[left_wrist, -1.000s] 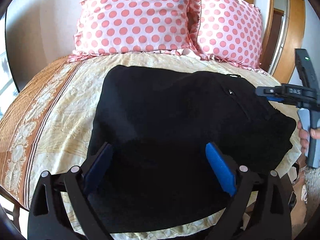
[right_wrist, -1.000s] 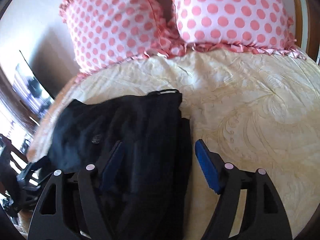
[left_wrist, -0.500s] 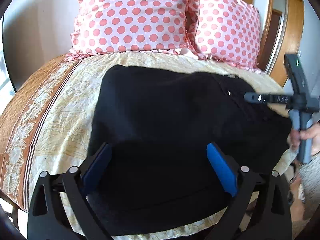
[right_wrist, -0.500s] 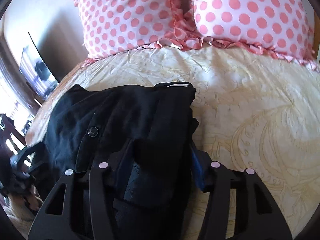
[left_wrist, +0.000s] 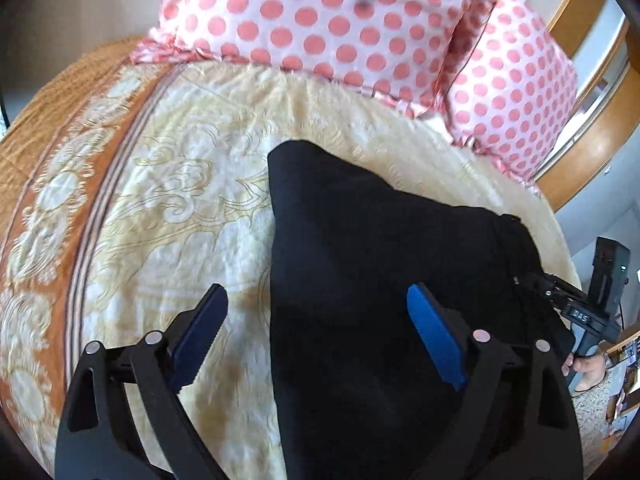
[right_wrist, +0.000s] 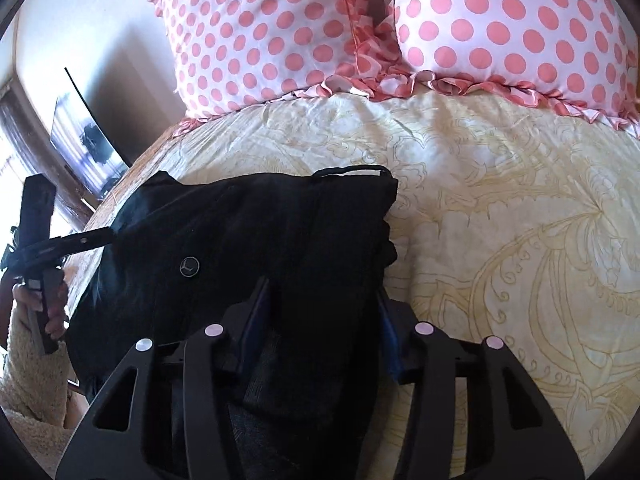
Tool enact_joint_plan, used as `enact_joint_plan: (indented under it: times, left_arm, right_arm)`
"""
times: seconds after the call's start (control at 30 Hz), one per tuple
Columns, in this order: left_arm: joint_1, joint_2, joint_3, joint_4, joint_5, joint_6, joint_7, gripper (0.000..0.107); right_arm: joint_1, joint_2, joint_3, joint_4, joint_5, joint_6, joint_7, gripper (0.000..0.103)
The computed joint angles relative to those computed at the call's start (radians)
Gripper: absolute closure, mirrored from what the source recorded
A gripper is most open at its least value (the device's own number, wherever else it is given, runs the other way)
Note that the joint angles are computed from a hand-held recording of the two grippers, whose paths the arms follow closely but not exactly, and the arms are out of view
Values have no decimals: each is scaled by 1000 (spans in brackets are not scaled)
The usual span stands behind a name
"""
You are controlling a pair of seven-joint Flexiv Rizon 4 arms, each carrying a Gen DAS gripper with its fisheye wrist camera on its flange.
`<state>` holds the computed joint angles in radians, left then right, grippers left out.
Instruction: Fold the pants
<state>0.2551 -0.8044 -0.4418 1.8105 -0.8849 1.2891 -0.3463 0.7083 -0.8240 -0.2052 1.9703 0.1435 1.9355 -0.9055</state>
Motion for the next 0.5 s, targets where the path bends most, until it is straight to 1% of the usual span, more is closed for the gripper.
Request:
enact_joint_plan:
  times: [0.03, 0.07, 0.17, 0.23, 0.27, 0.3, 0.33, 0.37, 0.4, 0.43, 0.47, 0.5]
  left_arm:
    - [-25, -8, 33, -24, 29, -24, -30, 17]
    - [-40, -13, 50, -38, 48, -30, -48, 17]
    - [-73, -31, 84, -79, 106, -48, -84, 17]
    - [-88, -42, 101, -109, 145, -74, -107, 25]
    - [-90, -45, 107, -119, 158, -95, -122, 31]
    - [-100, -47, 119, -128, 171, -103, -145, 34]
    - [-104, -49, 121, -132, 178, -98, -157, 36]
    - [-104, -49, 118, -129, 182, -86, -160, 42]
    - [-96, -46, 104, -117, 178, -59, -155, 51]
    - [-88, -44, 92, -109, 178, -43, -150, 57]
    - [-79, -40, 76, -98, 177, -21, -139, 70]
    - [-66, -35, 56, -86, 178, 0, -121, 81]
  right_arm:
    - [-13, 2, 12, -1, -5, 1, 0, 51]
    - [-27, 2, 25, -2, -11, 3, 1, 49]
    - [-58, 4, 52, -8, -25, -1, 6, 46]
    - [-73, 2, 65, -12, -31, 0, 11, 45]
    - [-73, 1, 65, -14, -34, 1, 11, 44]
    - [-71, 1, 61, -13, -34, 3, 10, 45]
    - [-59, -2, 49, -11, -32, 10, 4, 52]
    - [-45, -3, 36, -8, -28, 18, -4, 60]
    - [-31, -5, 24, -5, -22, 32, -14, 65]
    - [-9, -5, 5, -2, -9, 37, -22, 72]
    - [15, -4, -17, 0, 5, 35, -31, 77]
    - [30, -3, -31, 0, 13, 34, -40, 78]
